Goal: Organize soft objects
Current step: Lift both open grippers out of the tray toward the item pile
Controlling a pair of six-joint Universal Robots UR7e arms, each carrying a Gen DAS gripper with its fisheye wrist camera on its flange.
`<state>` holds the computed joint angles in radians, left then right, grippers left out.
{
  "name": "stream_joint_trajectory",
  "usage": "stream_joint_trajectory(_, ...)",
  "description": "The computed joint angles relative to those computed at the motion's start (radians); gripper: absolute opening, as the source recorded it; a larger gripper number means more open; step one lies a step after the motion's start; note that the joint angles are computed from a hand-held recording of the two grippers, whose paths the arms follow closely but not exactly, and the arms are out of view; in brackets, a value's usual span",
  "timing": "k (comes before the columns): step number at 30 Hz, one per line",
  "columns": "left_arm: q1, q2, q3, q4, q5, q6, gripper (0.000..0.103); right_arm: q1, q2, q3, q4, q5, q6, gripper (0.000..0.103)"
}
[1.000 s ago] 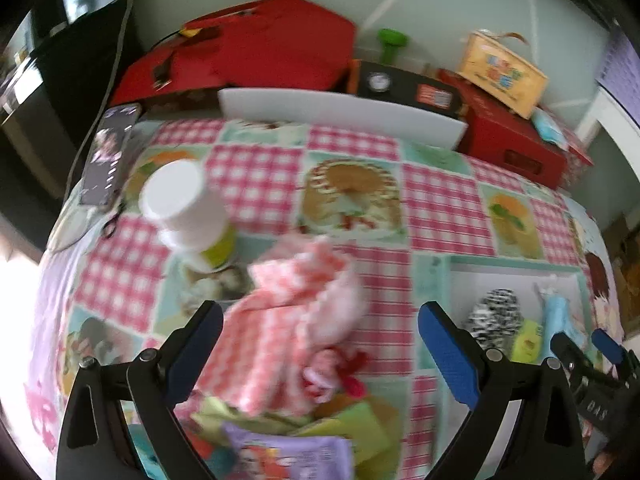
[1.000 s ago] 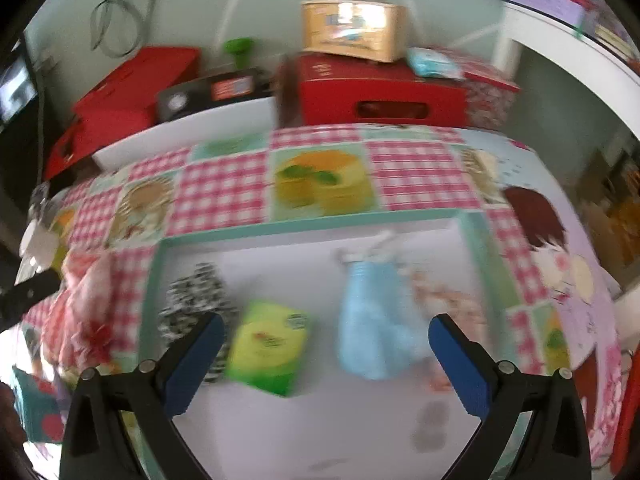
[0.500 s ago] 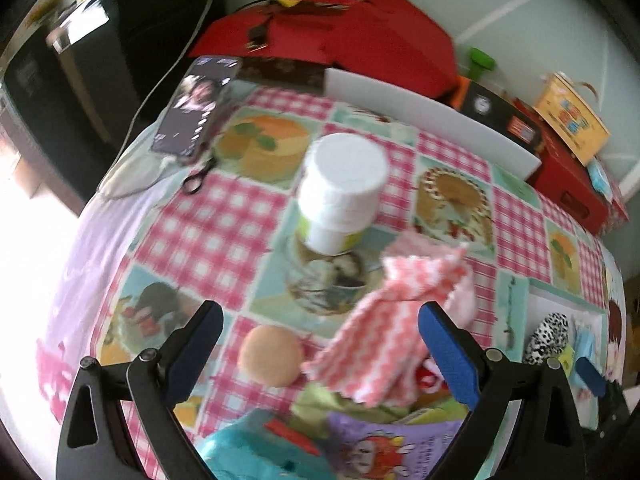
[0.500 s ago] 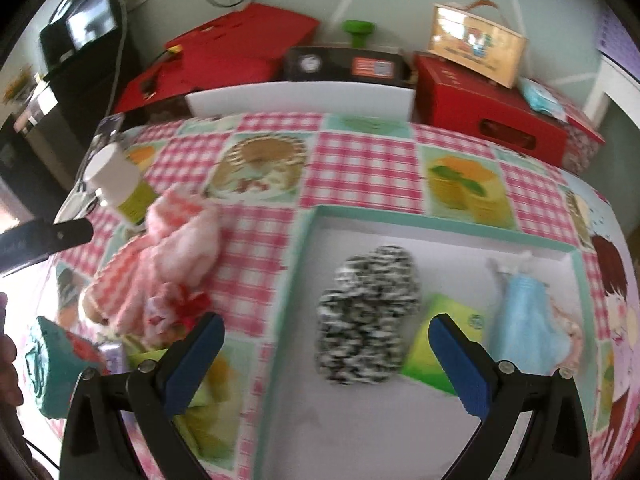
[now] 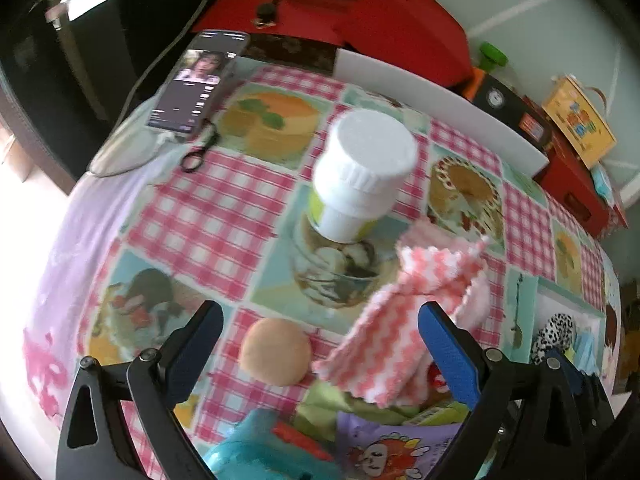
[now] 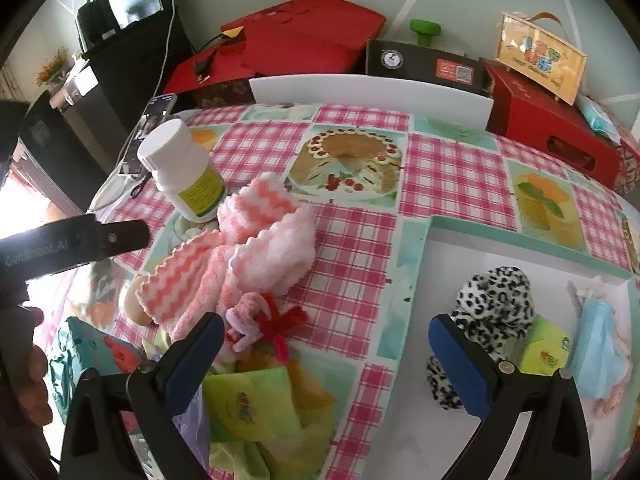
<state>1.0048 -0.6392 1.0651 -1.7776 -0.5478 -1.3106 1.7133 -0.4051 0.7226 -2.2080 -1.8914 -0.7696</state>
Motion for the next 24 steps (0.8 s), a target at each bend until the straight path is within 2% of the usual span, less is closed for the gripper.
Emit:
stream_joint_trajectory(8, 0.009, 0.030, -0.047, 0.022, -0.022, 0.018, 0.098, -0.009, 0.032, -0.043, 0.042, 0.016, 0.001, 0.101)
stream_joint_trajectory(13, 0.015, 0.033, -0.054, 0.028, -0.027, 0.011, 0.098, -0.010, 0.019, -0.015, 0.017, 0.042, -0.049, 0.088)
stream_joint_trajectory(19, 0.015, 0.036, -0.057, 0.031, -0.027, 0.015, 0.098, -0.007, 0.014, 0.001, 0.046, 0.058, -0.088, 0.081)
stream_joint_trajectory(24, 0.015, 0.042, -0.062, 0.033, -0.028, 0.018, 0.098, -0.008, 0.038, -0.033, 0.092, 0.032, -0.080, 0.075)
